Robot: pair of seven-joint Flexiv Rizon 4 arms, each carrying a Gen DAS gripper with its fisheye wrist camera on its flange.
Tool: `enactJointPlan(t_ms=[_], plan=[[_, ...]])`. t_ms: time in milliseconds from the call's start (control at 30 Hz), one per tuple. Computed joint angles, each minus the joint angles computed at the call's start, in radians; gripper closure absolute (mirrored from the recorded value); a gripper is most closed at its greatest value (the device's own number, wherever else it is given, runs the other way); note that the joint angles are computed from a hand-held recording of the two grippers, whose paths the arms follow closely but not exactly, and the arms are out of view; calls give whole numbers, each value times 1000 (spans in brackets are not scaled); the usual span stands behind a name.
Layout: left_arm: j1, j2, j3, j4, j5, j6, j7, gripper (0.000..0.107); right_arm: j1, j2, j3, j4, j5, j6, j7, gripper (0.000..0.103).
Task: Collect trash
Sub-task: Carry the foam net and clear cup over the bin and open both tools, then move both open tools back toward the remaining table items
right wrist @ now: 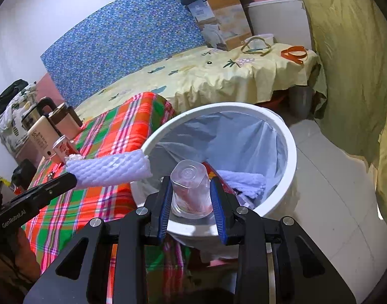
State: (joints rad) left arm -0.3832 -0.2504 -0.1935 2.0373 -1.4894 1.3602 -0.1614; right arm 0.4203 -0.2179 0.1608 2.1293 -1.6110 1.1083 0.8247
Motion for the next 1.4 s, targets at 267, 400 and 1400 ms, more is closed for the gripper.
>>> enactJointPlan(t_ms=[267,400,1400], plan=[[11,-58,-26,-47,99,-3,-61,96,-12,3,-4,17,22,10,-6,70],[27,-89,-49,-69,155,-4,-94,96,-18,2,-7,22,34,21,-15,70],[55,-46,-47,-37,88,-44,-61,91,7,19,5,17,46,-10,-32,50]])
